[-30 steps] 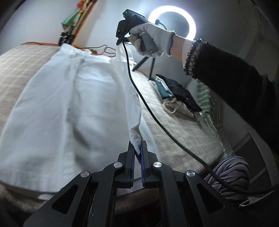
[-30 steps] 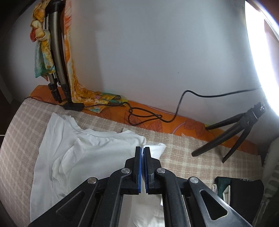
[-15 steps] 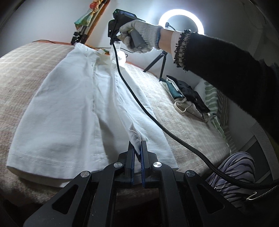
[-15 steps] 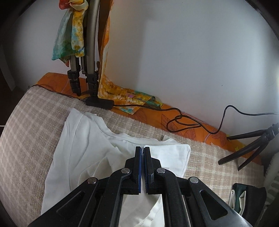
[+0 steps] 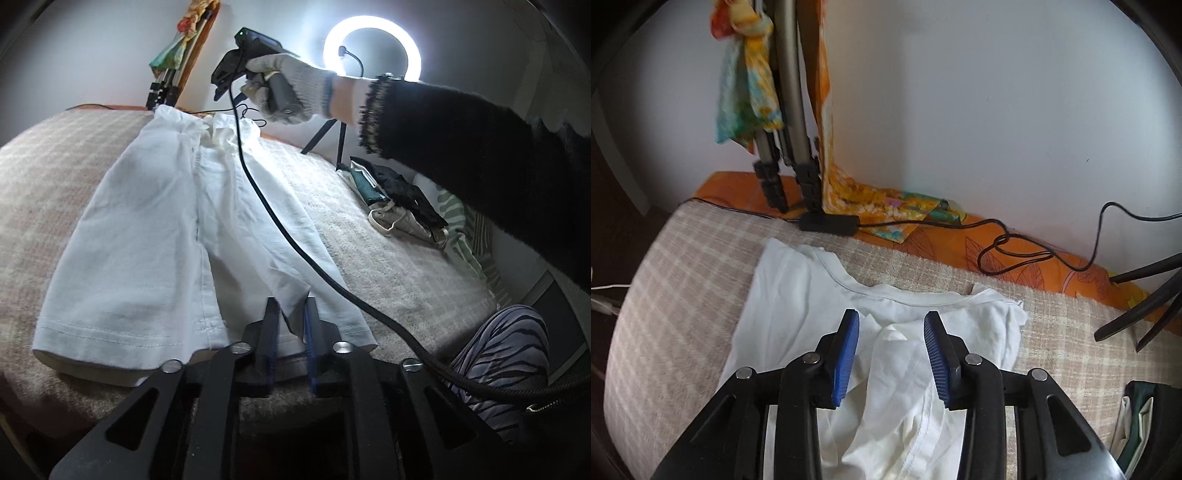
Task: Fold small clothes
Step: 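Open the right gripper and lift both grippers off the folded strip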
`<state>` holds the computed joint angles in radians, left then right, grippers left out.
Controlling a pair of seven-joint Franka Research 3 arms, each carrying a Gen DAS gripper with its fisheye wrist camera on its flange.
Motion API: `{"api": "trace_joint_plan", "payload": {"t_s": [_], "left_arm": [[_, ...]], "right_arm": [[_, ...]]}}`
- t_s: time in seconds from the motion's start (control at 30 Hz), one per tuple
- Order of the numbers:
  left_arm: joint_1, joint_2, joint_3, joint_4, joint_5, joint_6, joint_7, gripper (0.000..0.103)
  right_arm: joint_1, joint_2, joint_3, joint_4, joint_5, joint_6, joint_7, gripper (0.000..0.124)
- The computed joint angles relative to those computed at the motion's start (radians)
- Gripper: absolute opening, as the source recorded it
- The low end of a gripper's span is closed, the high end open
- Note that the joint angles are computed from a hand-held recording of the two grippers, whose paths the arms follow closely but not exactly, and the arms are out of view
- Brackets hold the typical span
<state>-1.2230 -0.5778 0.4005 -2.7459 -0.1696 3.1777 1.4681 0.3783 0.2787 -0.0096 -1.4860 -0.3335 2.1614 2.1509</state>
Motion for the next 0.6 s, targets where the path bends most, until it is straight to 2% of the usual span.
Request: {"api": "trace_joint_plan", "payload": {"t_s": [0.07, 0.1, 0.33, 0.4, 0.53, 0.6], "left_arm": [[0.012, -0.005, -0.015, 0.001, -0.003, -0.011, -0.009, 0.039], [0.015, -0.008, -0.020, 0.000, -0.006, -0.014, -0.012, 0.040], [0.028, -0.010, -0.029, -0.001, -0.035, -0.027, -0.023, 0.040], [0.031, -0.006, -0.033, 0.001, -0.046, -0.032, -0.029, 0.040], [0.005, -0.016, -0.004, -0.001, -0.077, -0.041, -0.016, 0.037], [0.021, -0.022, -0.021, -0.007, -0.076, -0.045, -0.007, 0.027]], "right_arm": [[-0.001, -0.040, 0.010, -0.035, 0.010, -0.011, -0.038, 0.038], [-0.002, -0.057, 0.019, -0.051, 0.024, -0.022, -0.059, 0.038], [-0.007, -0.146, 0.064, -0.186, 0.120, -0.079, -0.131, 0.038], [-0.011, -0.188, 0.074, -0.251, 0.157, -0.051, -0.136, 0.038], [-0.018, -0.300, 0.098, -0.391, 0.226, 0.009, -0.147, 0.038], [-0.021, -0.358, 0.113, -0.455, 0.242, 0.033, -0.151, 0.038]]}}
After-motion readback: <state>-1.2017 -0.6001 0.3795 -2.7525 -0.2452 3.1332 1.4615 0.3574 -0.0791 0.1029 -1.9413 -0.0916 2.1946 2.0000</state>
